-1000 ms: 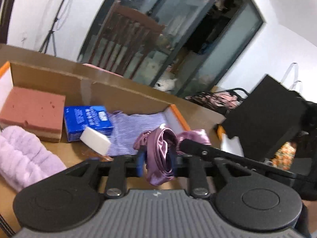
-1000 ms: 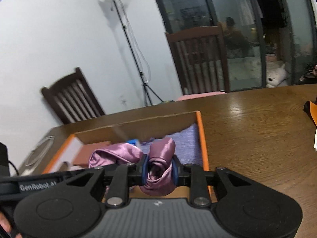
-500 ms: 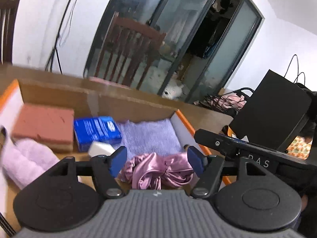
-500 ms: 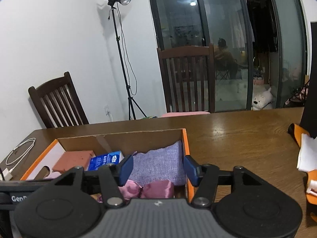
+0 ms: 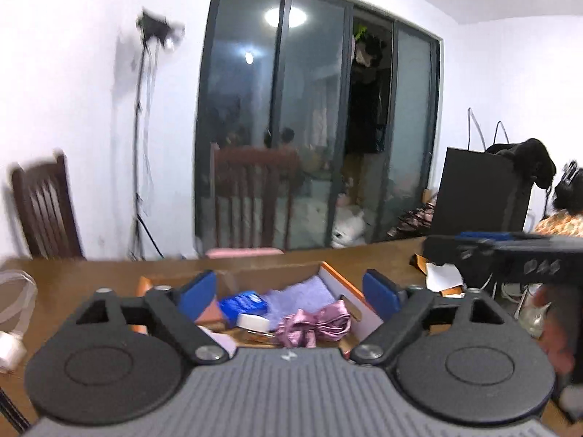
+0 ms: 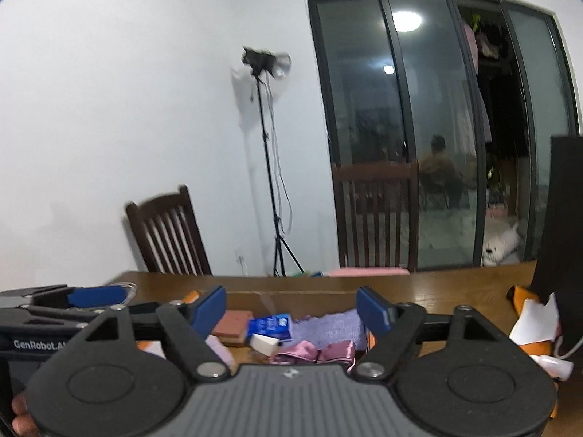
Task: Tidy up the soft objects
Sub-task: 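Move both grippers back toward the white-and-yellow sheep plush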
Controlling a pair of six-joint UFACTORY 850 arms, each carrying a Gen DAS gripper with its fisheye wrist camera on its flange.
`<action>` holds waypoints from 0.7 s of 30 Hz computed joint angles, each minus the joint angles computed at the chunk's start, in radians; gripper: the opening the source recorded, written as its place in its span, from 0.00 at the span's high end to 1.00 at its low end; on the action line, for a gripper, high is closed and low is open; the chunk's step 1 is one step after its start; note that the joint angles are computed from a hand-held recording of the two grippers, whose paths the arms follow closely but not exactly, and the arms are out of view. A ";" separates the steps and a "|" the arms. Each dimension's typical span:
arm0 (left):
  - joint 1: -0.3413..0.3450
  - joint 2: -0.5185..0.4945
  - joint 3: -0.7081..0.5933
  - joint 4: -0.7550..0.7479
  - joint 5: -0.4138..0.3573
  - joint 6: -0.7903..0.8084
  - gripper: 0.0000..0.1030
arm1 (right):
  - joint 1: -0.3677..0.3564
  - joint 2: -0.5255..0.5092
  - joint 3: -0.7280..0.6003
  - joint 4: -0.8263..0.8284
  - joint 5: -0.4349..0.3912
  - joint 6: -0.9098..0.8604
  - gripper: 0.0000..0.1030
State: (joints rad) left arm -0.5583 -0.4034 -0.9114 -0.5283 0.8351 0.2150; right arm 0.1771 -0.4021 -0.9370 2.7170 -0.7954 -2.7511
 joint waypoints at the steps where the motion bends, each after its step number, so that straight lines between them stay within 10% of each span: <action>1: -0.018 0.025 0.034 -0.026 0.032 0.018 0.06 | -0.004 0.035 0.040 -0.002 -0.020 -0.009 0.19; 11: -0.269 0.155 0.329 -0.357 0.338 0.079 0.00 | -0.050 0.317 0.445 0.035 -0.240 -0.127 0.06; 21: -0.548 0.161 0.489 -0.701 0.482 -0.036 0.00 | -0.078 0.454 0.755 0.049 -0.391 -0.244 0.00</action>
State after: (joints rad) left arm -1.1059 -0.2422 -0.4220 -1.2298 1.3166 0.1785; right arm 0.0990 0.0515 -0.1817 2.7662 -1.1868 -2.9947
